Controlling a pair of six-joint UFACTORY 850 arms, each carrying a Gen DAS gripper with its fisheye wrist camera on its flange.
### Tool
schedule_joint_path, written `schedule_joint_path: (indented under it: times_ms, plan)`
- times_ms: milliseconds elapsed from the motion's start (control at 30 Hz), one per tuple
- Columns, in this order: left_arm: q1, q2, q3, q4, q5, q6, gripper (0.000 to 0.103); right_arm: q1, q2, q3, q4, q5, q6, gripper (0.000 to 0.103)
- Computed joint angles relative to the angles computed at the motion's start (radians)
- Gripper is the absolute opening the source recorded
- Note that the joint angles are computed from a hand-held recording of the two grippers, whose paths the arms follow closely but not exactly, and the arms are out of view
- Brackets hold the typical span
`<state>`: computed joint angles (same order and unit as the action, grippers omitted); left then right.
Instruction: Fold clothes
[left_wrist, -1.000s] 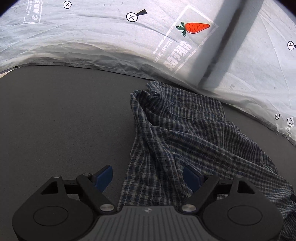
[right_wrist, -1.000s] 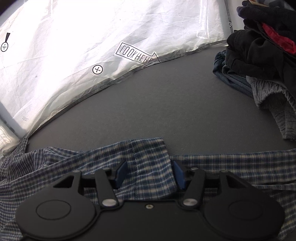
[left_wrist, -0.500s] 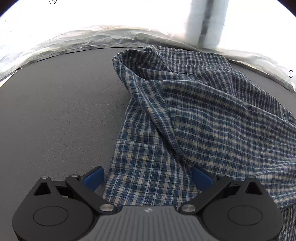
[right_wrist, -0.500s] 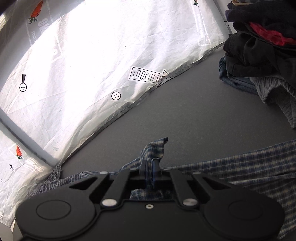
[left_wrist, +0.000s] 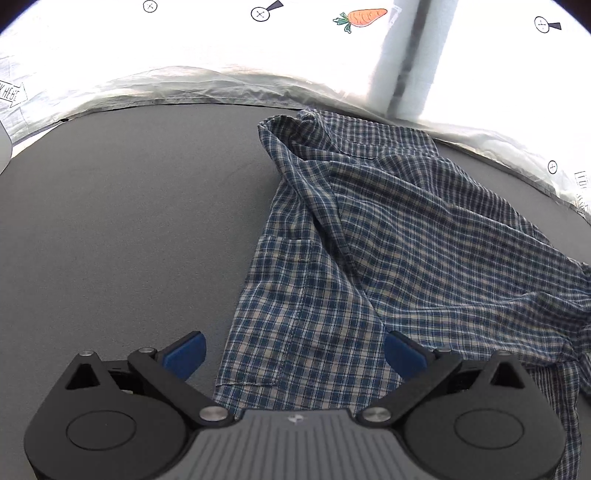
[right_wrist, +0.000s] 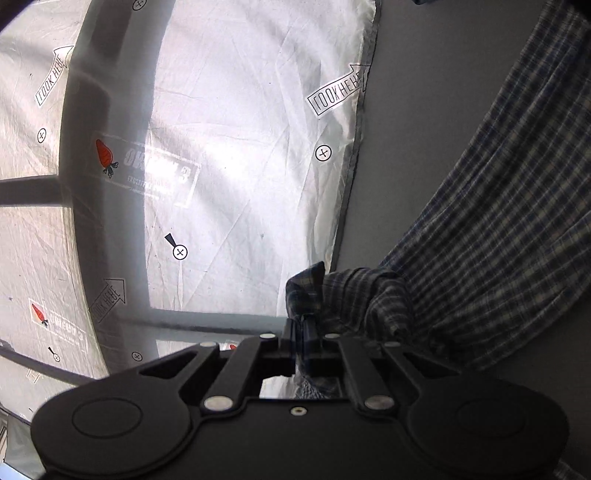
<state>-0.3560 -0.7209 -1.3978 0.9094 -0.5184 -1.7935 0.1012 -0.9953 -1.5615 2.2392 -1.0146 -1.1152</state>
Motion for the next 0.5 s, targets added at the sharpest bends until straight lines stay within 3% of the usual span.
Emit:
schedule_joint_path:
  times_ms: [133,500]
  plan:
    - [-0.042,0.074,0.118,0.001,0.030,-0.078,0.102,0.018,0.027,0.122,0.039,-0.128,0.115,0.004]
    - [-0.161,0.221,0.357,-0.013,0.052,-0.237,0.102,0.056,0.128,0.274,-0.198,-0.237,0.131,0.004]
